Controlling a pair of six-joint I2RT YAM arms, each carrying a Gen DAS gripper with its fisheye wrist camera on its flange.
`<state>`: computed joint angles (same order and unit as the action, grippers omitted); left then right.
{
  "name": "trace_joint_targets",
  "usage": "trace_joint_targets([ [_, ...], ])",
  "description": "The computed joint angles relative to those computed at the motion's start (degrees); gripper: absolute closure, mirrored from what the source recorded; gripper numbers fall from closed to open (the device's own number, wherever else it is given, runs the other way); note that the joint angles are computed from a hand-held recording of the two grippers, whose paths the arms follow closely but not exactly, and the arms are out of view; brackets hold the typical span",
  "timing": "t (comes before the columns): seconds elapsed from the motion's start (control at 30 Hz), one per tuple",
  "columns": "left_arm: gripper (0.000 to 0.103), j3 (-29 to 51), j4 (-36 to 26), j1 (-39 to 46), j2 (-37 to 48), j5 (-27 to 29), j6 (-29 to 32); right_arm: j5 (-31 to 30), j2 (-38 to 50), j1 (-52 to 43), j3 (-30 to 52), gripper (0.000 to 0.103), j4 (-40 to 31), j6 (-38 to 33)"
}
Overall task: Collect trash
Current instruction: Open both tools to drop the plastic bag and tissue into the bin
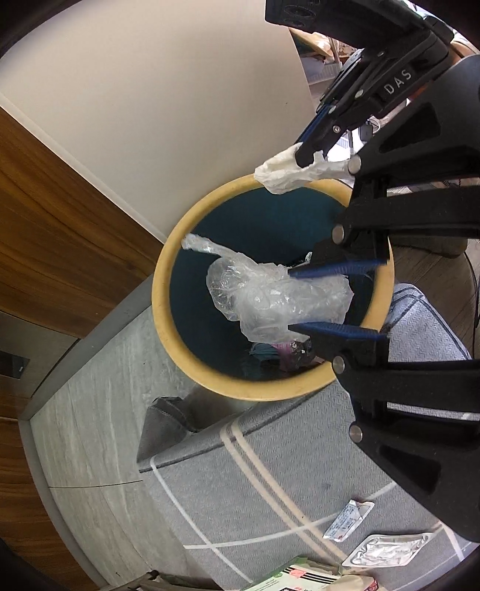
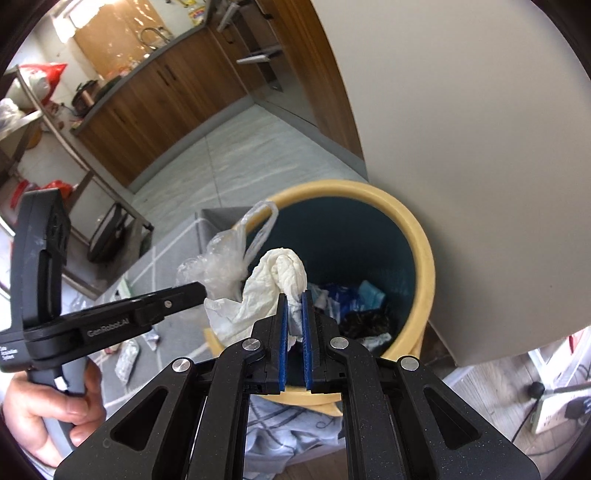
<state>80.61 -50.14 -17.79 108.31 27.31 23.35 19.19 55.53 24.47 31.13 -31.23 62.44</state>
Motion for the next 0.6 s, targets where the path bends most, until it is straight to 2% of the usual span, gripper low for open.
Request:
trace_joint_targets([
  [0.1, 0.06, -0.48, 0.49, -0.35, -0.35, 0.24, -0.24, -0.27, 0.11, -0.62, -0.32, 0.077, -0.16, 0.43],
  [0.17, 0.05, -0.77, 1.03, -0.22, -0.85, 0.24, -0.03, 0.29, -0.43, -0.5, -0.1, 0.075, -0.65, 0.47],
  [0.27, 0.045, -0.14, 0.7, 0.78, -1.22, 0.63, 0.98, 1.12, -1.24, 0.0, 0.05, 0.071, -1.03, 0.85],
  [0.43, 0.029, 1.32, -0.55, 3.26, -2.06, 1.43, 2.79, 3.71, -1.33, 1.61, 1.14, 0.06, -2.39, 1.8],
  [0.6, 0.021, 3.0, -0.95, 6.79, -2.88, 2.16, 4.77, 6.76, 0.47, 3.66, 3.78, 0.053, -3.68, 1.73],
])
